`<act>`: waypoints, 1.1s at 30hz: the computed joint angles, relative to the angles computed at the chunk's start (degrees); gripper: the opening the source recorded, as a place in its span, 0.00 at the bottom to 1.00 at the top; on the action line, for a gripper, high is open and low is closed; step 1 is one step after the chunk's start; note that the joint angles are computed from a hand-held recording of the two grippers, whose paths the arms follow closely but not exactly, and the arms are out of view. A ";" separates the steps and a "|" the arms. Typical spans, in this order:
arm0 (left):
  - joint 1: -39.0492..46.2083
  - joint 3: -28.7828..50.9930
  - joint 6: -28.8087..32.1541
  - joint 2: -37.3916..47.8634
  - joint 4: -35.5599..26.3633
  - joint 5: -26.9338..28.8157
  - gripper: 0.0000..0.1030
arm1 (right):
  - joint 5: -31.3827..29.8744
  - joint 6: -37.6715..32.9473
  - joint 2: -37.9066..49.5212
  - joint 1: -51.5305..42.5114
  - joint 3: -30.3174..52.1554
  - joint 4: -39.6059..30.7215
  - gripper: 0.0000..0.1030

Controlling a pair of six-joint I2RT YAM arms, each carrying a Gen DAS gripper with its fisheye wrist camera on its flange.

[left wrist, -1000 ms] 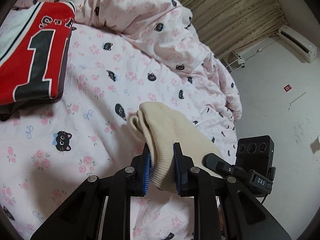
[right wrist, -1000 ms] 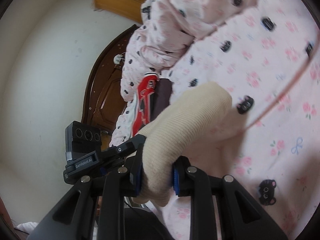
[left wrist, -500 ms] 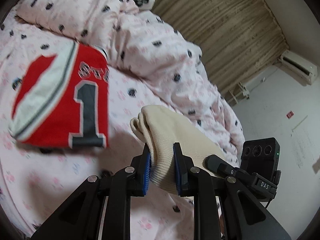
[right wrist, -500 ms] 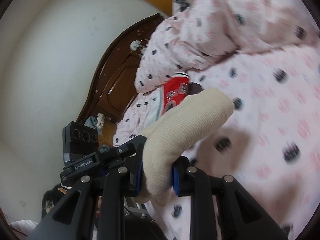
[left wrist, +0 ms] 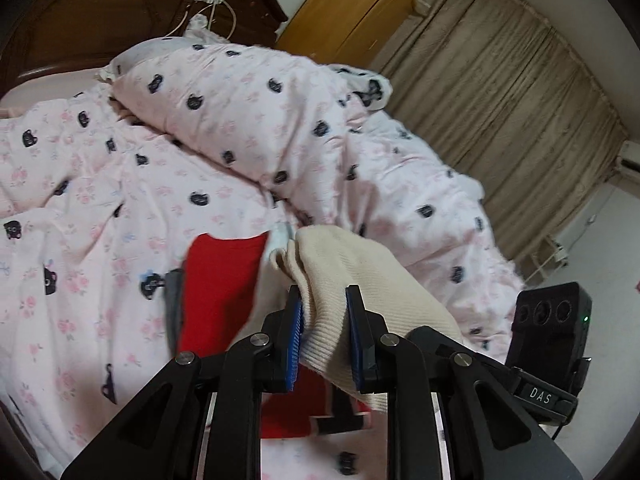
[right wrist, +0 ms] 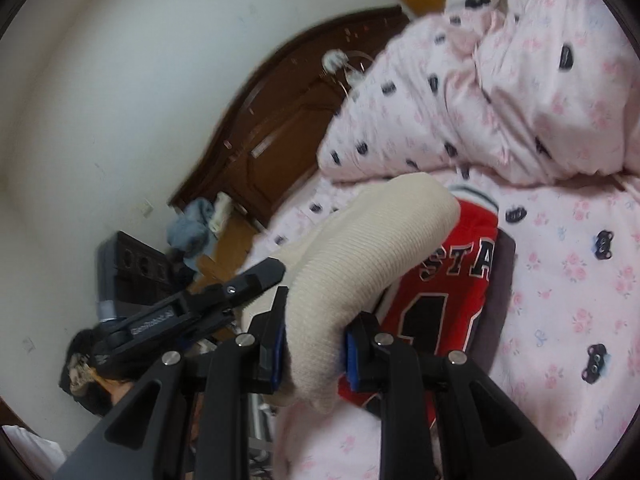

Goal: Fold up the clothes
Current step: 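Lower the folded sweater onto the red jersey and open both grippers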

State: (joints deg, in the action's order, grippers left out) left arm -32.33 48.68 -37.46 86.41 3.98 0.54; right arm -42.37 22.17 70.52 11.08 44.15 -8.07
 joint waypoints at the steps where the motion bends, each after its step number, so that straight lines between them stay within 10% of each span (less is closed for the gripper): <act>1: 0.28 0.06 0.17 1.22 -0.10 -0.01 0.17 | 0.32 -0.41 1.68 0.31 -0.13 0.14 0.23; 17: -0.77 -2.81 0.66 1.53 -7.99 -6.59 0.15 | 8.58 -5.99 8.71 2.58 0.02 -7.21 0.30; 26: -6.24 0.33 3.28 1.88 -12.46 -15.78 0.16 | 18.67 -7.97 0.47 3.94 0.75 -15.00 0.60; 33: -9.78 0.40 2.50 0.10 -13.79 -19.93 0.40 | 25.79 -8.53 -8.50 7.15 -2.15 -18.36 0.74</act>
